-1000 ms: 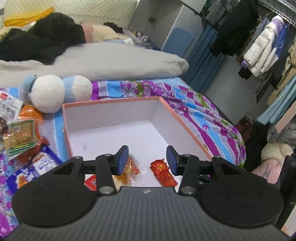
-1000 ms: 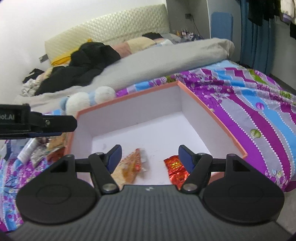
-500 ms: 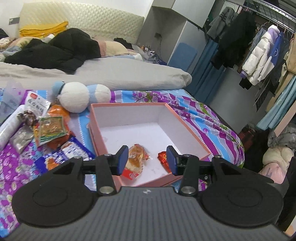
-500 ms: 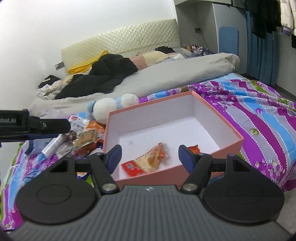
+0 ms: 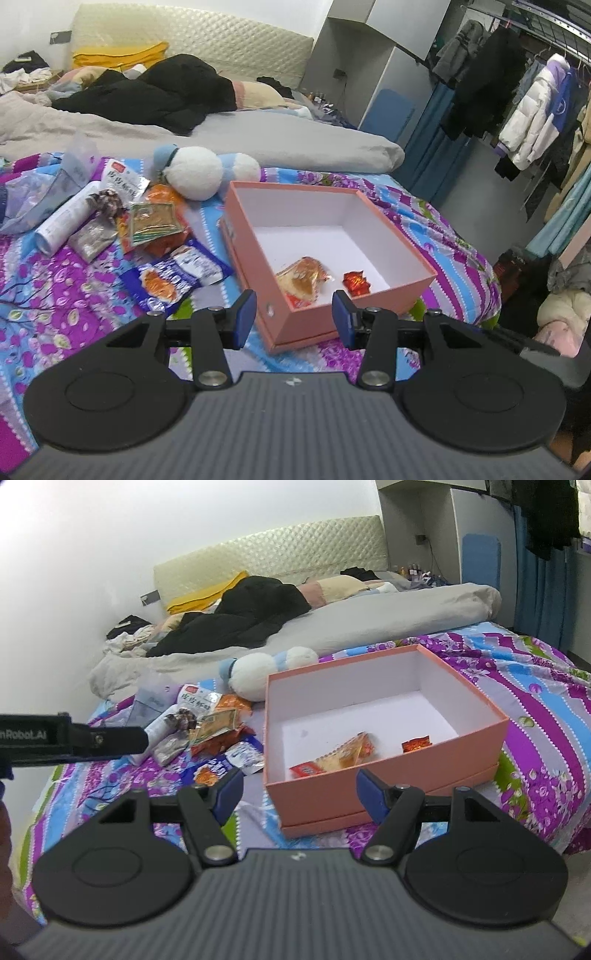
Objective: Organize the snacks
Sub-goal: 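Withdraw both grippers from the pink box toward the remaining snacks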
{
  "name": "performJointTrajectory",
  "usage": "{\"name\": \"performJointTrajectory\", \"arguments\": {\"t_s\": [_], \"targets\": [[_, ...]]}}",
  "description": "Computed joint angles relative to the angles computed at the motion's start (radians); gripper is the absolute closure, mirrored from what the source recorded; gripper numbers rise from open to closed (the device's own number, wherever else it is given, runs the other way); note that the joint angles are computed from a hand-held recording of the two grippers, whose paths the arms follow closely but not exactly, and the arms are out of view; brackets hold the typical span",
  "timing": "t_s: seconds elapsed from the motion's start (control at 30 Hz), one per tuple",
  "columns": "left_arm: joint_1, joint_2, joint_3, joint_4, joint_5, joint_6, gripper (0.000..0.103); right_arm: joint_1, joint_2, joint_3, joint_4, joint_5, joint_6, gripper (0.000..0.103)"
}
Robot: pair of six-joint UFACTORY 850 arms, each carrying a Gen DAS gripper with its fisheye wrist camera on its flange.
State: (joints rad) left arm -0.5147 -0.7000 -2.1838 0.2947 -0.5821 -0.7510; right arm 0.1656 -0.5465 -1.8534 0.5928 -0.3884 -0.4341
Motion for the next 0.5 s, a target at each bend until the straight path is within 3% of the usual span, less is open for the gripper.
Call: {"name": "performJointTrajectory", "arguments": {"t_s": [0.2, 0.43, 0.5], "targets": [[-0.013, 0.103, 0.174, 0.083, 0.039, -0.112, 0.052, 0.014, 0.050, 0.078, 0.075, 0.005, -0.108, 0.033], [-0.017, 0.152, 0.259, 0.121, 0.047, -0.168, 0.052, 0.035, 0.086, 0.143, 0.087, 0.011, -0.154, 0.033], [-0.015, 0.160, 0.274, 0.134, 0.044, -0.190, 0.047, 0.040, 0.089, 0.152, 0.089, 0.007, -0.170, 0.033]]}}
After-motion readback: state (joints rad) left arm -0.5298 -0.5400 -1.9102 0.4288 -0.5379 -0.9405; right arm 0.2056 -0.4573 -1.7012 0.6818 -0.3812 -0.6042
